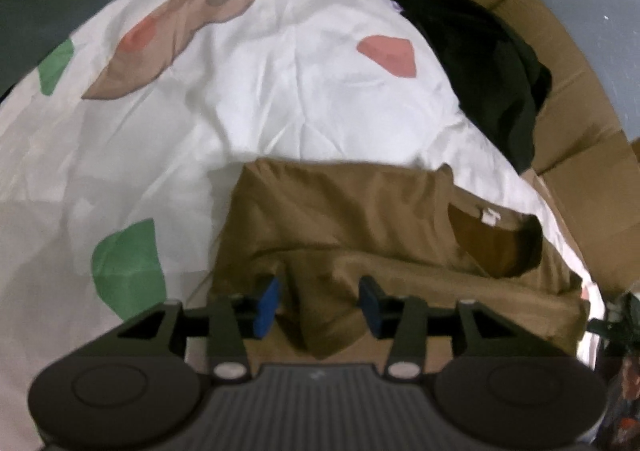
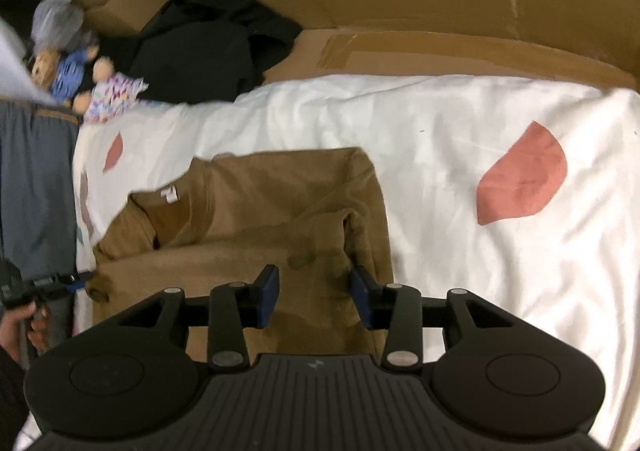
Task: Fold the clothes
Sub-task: 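Open both grippers and release the hem onto the folded shirt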
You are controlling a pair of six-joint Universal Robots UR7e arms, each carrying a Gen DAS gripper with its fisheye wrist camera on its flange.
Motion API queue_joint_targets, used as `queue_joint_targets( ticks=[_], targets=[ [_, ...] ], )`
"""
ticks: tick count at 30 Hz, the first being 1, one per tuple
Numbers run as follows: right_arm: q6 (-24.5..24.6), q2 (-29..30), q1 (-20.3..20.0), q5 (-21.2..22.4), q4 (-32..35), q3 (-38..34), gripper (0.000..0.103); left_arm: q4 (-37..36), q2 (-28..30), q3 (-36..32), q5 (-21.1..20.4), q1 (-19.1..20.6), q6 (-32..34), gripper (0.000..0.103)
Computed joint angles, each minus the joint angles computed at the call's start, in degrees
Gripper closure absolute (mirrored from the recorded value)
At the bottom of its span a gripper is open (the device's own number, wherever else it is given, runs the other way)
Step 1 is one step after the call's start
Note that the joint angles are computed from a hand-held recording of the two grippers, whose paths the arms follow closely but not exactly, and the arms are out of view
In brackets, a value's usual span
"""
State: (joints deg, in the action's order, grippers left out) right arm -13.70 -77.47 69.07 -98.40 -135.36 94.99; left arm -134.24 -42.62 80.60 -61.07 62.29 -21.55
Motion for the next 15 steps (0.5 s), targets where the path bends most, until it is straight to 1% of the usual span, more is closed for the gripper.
queue_joint_targets(
  ticks=[2, 4, 5, 6, 7, 8, 9, 10, 11, 12, 14, 15],
  targets=[
    [-0.8, 0.0, -0.1, -1.0, -0.6, 0.7, 0.060, -0.5, 0.1, 0.3, -0.3, 0.2, 0.5, 0.051],
    [-1.6, 0.2, -0.2, -0.7, 0.2, 0.5, 0.061, -0.6, 0.5, -0.2, -1.4, 0.7, 1.3, 0.051],
    [-2.2, 0.3, -0.2, -0.2, 1.0, 0.1, 0.073, -0.1, 0.6, -0.5, -1.8, 0.8, 1.6, 0.052],
    [-2.8, 0.4, -0.3, 0.3, 1.7, -0.3, 0.080, 1.6, 0.7, -1.0, -1.8, 0.8, 1.3, 0.053],
    [-3.2, 0.6, -0.2, 0.5, 2.5, -0.7, 0.091, 4.8, 0.9, -2.2, -1.6, 0.7, 0.6, 0.056],
    [-3.3, 0.7, -0.1, 0.7, 2.9, -1.1, 0.095, 7.0, 1.0, -3.0, -1.8, 0.7, -0.1, 0.058],
    [-3.5, 0.7, 0.0, 1.0, 3.3, -1.4, 0.097, 7.9, 0.8, -3.1, -2.5, 0.8, -0.7, 0.058],
    [-3.4, 0.7, -0.1, 1.4, 3.5, -1.6, 0.098, 8.5, 0.6, -3.1, -3.1, 0.9, -0.9, 0.057],
    [-3.3, 0.7, -0.1, 1.9, 3.5, -1.7, 0.098, 9.1, 0.2, -3.0, -3.6, 0.8, -0.8, 0.052],
    [-3.2, 0.6, -0.2, 2.4, 3.4, -1.8, 0.098, 9.8, -0.3, -2.6, -3.5, 0.5, -0.4, 0.045],
    [-2.1, 0.5, -0.6, 3.8, 3.0, -2.2, 0.098, 10.1, -0.9, -1.6, -2.2, 0.0, 0.5, 0.037],
    [-1.5, 0.4, -0.9, 4.4, 2.7, -2.3, 0.098, 9.6, -1.1, -1.1, -2.0, -0.1, 1.0, 0.035]
  ],
)
